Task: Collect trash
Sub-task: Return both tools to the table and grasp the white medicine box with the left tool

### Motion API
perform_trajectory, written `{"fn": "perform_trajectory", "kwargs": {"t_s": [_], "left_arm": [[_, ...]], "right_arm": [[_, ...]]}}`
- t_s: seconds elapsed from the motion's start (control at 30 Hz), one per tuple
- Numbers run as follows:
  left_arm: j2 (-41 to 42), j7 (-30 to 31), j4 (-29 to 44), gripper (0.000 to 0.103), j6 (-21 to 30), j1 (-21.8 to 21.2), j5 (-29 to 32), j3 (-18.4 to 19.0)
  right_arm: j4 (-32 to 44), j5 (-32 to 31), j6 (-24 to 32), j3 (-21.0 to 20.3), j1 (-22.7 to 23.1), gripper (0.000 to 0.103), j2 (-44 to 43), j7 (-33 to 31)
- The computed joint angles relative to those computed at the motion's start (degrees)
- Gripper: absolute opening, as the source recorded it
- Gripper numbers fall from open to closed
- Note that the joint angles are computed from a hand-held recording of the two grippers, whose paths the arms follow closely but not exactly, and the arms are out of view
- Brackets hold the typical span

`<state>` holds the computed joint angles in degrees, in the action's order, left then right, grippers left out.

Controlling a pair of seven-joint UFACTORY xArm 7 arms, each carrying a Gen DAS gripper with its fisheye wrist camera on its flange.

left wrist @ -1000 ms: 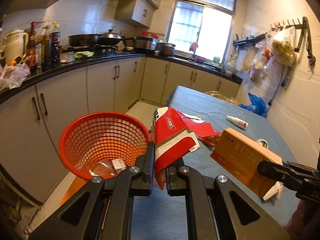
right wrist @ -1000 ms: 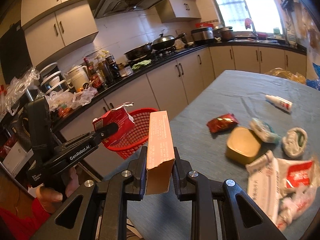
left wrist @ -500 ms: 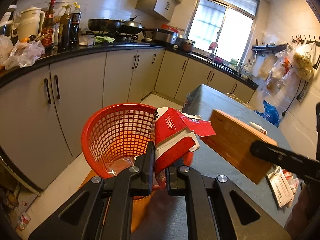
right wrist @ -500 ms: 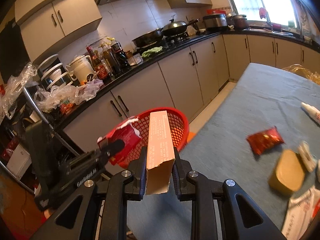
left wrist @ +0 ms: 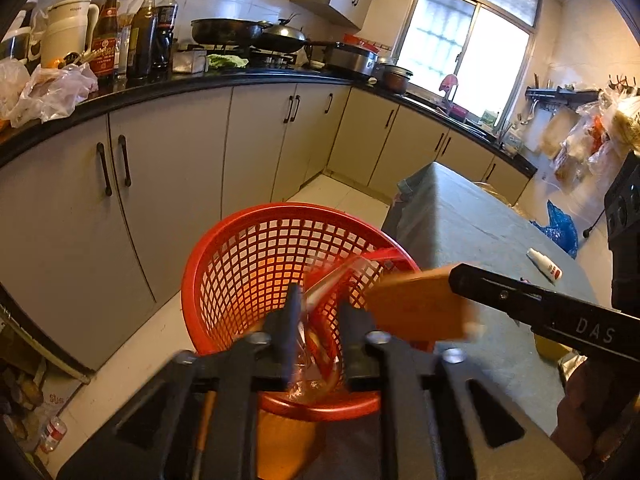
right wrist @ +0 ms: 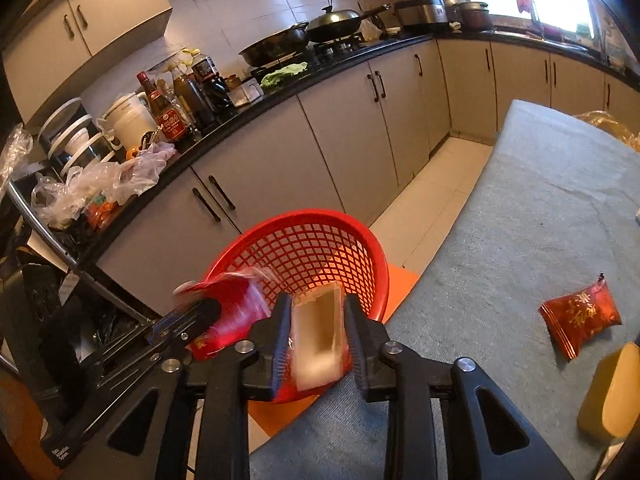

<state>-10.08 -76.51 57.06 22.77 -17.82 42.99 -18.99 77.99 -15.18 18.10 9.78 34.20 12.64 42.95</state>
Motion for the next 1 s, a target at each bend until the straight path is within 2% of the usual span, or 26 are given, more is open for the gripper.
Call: {"fn": "perform_trajectory", "kwargs": {"t_s": [0.03,0.07,0.2,0.3,0.37,0.47,0.57,0.67,0.83,1.0], "left_arm": [[-0.05,-0.28,0.11,0.037,0.10,0.14,0.42,-0.07],[-0.16,-0.92,0.29,0.041,0.55,0.34,1.27,-0.33],[-0.58,-1.19,0.95,0.041,0.78,-0.16,1.70,-0.64],[-0.49,-1.61,1.90,0.042,0.74,-0.61,2.70,-1.72],[0.01,-1.53,2.85,0.044,0.49,-1.35,3.32,-2.32],[2.06,-0.58,5.52,0.045,0.65,-3.47,4.23,-3.45],[4.72,0.72,8.56,0.046,1.05,-6.61,4.51,-3.57],[8.38,2.80,12.37,0.054,1.35,-10.61,3.87,-3.56],[15.38,9.29,19.04,0.054,1.83,-16.79,0.33,-3.23],[23.89,20.96,27.64,0.055,3.23,-20.85,-11.05,-4.94]], "right_arm": [[-0.43,-0.07,-0.07,-0.13,-0.04,0.030,-0.38,0.20],[-1.09,0.40,-0.47,0.04,-0.38,0.030,-0.94,-0.07],[-7.33,-0.81,-3.32,-0.12,-1.04,0.030,-6.46,2.19],[-13.89,1.01,-5.85,1.39,-3.03,0.030,-12.35,2.19],[-18.55,-1.88,-5.94,2.58,-4.74,0.030,-17.43,5.29],[-25.55,-3.81,-6.24,5.24,-8.03,0.030,-25.48,8.14],[-32.80,-1.50,-7.02,6.69,-9.92,0.031,-33.87,8.37],[-40.98,0.90,-4.86,7.65,-11.40,0.032,-44.94,8.62],[-52.81,5.71,4.38,8.13,-12.75,0.037,-65.97,9.91],[-61.30,10.19,14.20,7.58,-13.07,0.040,-84.02,11.45]]}}
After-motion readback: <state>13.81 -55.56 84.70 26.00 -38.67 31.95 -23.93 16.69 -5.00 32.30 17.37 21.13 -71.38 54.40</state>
